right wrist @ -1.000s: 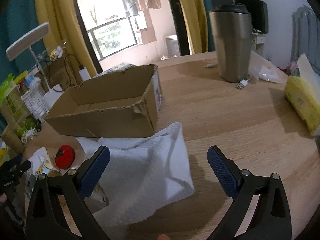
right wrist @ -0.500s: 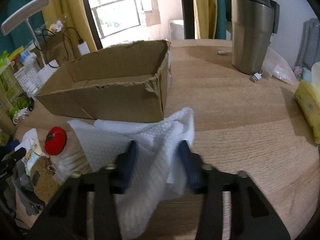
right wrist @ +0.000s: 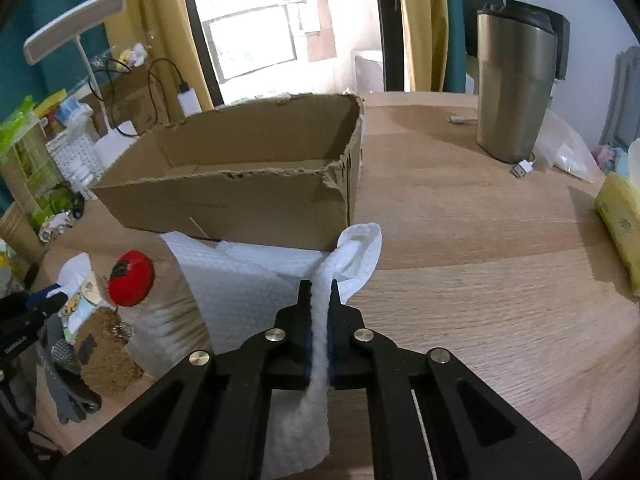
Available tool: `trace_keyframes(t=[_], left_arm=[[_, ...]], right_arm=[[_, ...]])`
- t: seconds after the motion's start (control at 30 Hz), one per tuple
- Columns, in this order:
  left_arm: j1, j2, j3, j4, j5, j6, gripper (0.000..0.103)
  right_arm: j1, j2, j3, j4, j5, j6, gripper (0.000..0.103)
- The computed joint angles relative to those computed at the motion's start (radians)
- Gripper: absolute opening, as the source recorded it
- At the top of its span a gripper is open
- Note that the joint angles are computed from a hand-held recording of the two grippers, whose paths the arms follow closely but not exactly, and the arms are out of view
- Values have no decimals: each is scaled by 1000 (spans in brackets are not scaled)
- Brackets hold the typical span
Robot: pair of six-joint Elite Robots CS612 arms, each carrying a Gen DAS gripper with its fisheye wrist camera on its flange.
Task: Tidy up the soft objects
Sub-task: 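Lift the white paper towels with both grippers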
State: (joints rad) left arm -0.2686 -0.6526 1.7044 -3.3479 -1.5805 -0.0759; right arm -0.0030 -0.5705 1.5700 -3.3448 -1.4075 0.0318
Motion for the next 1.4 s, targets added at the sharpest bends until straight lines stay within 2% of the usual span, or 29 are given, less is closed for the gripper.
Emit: trace_keyframes(t=[0.17,0.27,0.3,0.37,0.47,0.5,0.6,0.67,0.73,0.87,0.93,1.0,1.07,1.27,1.4], left_arm=[[1,-8,7,-12,-30,13,16],[3,-10,-7,36,-27,39,19],[1,-9,-17,77,-12,62,23],[-3,-6,-23,79,18,76,33],[-6,-3,-30,79,48,75,61],[-6,-2,-33,81,55,74,66],[-6,4,-44,96,59,86,68],[-8,3,-46,102,68,100,68],[-10,3,-48,105,74,114,68],[-13,6,-54,109,98,118,76],[-11,6,-58,117,89,118,77],[-9,7,-59,120,85,120,78],[-9,8,-60,117,84,125,80],[1,14,-69,120,61,118,86],[10,16,-77,137,29,128,87]], right_arm=[[4,-5,25,-59,0,-10,5],[6,-8,32,-64,3,-22,5],[5,-9,34,-65,6,-22,5],[4,-9,34,-63,10,-19,5],[1,-10,35,-53,14,-11,5],[1,-9,32,-47,14,-9,5],[0,-9,27,-33,19,-2,7],[2,-9,23,-19,14,-13,15],[5,-10,18,-2,9,-28,32],[13,-8,1,32,-7,-55,45],[12,-6,-9,46,-5,-51,57],[13,-4,-21,78,-4,-51,62],[13,-4,-36,132,3,-61,63],[33,-3,-44,139,-59,-124,65],[37,-3,-43,138,-64,-151,55]])
